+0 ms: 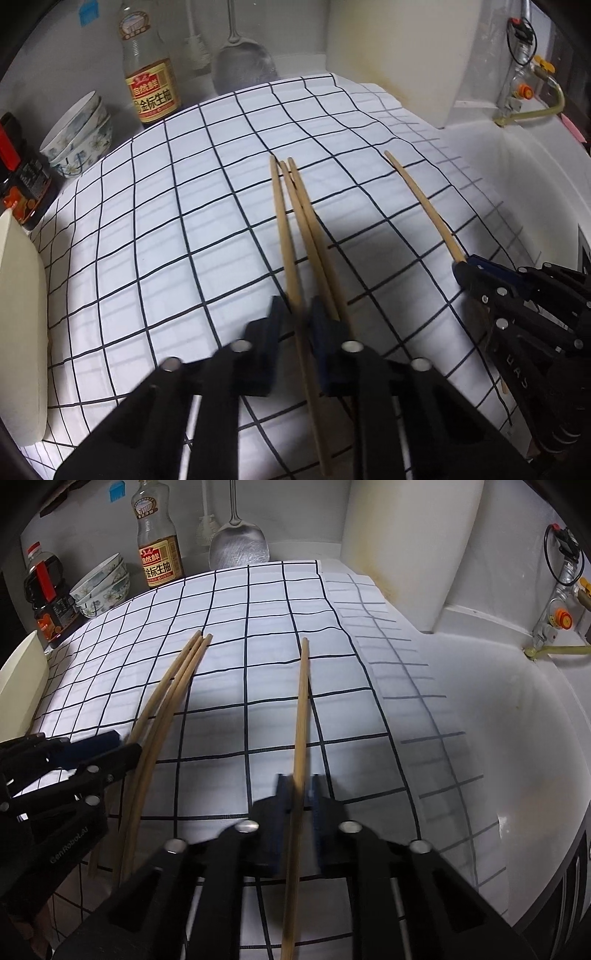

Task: Organize utensils
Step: 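Carry the chopstick with the right gripper over the white bowl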

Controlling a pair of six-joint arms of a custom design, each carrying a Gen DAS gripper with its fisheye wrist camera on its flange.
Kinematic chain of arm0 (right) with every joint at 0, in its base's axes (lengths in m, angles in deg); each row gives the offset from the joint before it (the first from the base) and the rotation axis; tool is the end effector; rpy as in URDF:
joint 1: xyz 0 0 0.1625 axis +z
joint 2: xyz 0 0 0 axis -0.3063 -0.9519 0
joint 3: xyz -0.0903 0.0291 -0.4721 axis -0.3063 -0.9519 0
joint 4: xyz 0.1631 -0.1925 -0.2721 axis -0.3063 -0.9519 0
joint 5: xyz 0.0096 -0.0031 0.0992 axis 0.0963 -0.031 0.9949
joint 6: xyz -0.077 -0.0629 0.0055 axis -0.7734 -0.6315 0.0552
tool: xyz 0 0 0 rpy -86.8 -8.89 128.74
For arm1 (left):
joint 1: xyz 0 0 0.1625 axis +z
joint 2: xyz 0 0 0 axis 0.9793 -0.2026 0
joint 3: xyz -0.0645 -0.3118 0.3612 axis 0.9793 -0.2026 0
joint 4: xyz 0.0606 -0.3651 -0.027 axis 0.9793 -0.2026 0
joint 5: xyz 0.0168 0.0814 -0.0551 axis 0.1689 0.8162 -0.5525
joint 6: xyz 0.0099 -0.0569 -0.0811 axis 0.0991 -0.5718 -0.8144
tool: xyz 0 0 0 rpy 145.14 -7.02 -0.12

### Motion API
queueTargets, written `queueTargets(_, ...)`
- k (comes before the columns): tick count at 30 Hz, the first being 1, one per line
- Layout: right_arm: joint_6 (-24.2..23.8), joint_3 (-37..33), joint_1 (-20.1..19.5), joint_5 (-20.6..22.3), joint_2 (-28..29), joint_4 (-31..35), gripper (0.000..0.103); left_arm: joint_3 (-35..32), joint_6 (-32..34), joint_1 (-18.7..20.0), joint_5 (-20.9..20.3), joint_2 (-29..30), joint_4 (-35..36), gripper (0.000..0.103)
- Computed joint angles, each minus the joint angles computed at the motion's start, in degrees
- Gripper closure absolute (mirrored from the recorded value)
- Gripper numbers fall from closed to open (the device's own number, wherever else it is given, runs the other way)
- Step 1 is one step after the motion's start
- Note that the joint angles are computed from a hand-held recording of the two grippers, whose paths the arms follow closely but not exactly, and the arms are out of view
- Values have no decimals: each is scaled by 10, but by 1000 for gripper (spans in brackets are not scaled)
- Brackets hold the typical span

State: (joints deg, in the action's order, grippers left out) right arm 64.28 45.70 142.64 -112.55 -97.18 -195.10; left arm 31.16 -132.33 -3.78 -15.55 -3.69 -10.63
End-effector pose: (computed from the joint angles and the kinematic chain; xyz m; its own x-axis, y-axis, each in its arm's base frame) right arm 0.3924 -0.4750 -0.1052 -0.6317 0.4177 0.6530 0.0089 0.8463 -0.5327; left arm 0.0351 -0.5473 0.2472 -0.4886 0.6971 -0.5247 0.7843 0.6145 0.0860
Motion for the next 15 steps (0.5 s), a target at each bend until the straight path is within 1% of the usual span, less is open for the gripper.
queueTargets(2,-4,11,-2,8,-3,-27,97,-3,-7,-1,-2,3,8,96)
queueTargets(5,1,20,-4,28,-10,-48,97,-29,-34,3,4,14,47,96)
queueTargets(6,0,27,-5,39,-12,-68,97,-34,-37,4,5,17,56,96)
queueTargets(9,15,37,-2,58,-16,-99,97,-50,-52,7,0,22,84,96)
queueTargets(12,23,32,6,63,-17,-99,97,-61,-61,10,2,16,104,96)
queueTargets(15,28,18,15,62,-18,-84,97,-72,-58,12,10,4,120,96)
